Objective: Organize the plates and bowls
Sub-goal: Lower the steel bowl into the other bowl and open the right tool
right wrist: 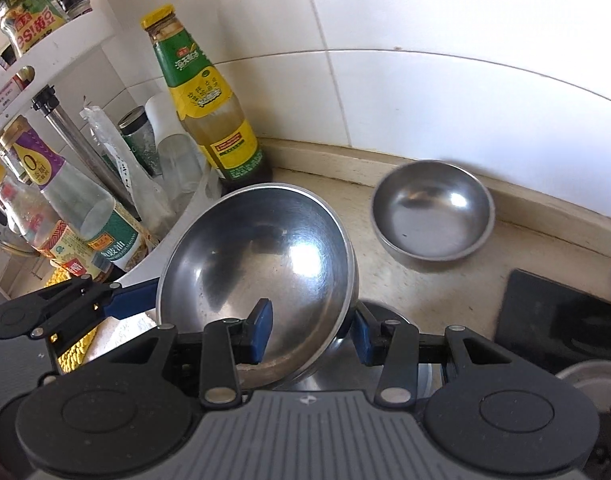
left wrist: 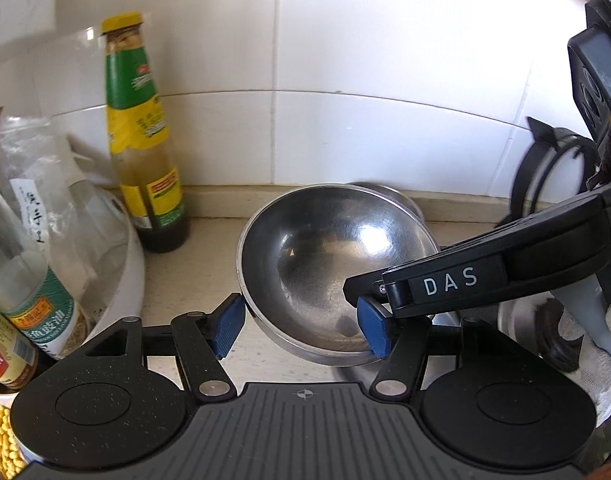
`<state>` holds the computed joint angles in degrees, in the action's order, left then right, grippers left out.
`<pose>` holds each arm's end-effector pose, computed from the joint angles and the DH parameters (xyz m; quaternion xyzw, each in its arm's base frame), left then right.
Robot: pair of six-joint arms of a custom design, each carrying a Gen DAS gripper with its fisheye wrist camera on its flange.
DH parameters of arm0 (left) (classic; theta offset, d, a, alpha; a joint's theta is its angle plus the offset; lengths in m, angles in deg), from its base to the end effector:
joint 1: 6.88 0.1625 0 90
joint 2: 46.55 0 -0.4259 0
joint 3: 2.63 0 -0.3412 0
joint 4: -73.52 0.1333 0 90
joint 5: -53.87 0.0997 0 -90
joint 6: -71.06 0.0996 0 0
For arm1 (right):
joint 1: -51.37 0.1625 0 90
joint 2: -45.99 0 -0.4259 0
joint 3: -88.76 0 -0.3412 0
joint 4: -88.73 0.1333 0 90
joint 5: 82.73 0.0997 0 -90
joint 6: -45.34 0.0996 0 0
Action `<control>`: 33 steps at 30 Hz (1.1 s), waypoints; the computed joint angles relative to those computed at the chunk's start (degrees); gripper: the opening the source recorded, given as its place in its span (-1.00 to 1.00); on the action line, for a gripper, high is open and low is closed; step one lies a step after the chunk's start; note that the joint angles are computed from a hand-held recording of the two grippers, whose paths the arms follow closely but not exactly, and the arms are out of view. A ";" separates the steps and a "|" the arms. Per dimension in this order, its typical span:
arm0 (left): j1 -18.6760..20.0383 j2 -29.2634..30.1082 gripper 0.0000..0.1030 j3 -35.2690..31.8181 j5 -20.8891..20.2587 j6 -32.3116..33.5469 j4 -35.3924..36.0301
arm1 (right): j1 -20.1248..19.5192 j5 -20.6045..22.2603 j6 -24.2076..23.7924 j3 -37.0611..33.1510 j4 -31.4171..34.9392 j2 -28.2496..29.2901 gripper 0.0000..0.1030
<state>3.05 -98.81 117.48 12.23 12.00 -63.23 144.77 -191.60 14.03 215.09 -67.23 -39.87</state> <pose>-0.4158 -0.2837 0.0856 0.2373 0.8681 -0.3190 0.2971 0.1259 -0.4141 0.3237 0.2525 -0.9292 0.1726 0.2077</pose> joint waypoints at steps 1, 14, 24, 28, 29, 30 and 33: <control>-0.34 0.20 0.32 -0.03 -0.16 0.34 -0.26 | -0.18 -0.10 0.01 0.37 0.04 -0.72 -0.07; -3.26 2.48 0.33 -0.50 -3.27 2.87 -1.64 | -2.61 -1.49 0.22 3.77 1.28 -6.23 -0.06; -2.31 4.48 0.33 -0.62 -5.81 4.79 -4.43 | -4.97 -2.41 0.34 3.56 1.89 -5.46 -0.06; -1.68 5.20 0.33 -0.80 -6.75 5.69 -4.77 | -5.77 -2.75 0.42 3.22 2.63 -4.91 -0.06; -1.48 5.36 0.33 -0.82 -7.05 5.91 -4.94 | -5.93 -2.81 0.50 3.18 2.78 -4.89 -0.06; -1.31 5.55 0.33 -0.87 -7.37 6.07 -5.10 | -6.05 -2.87 0.41 3.20 2.79 -4.88 -0.06; -0.94 5.94 0.34 -0.90 -7.98 6.67 -5.66 | -6.46 -2.87 0.24 2.91 3.13 -4.54 -0.06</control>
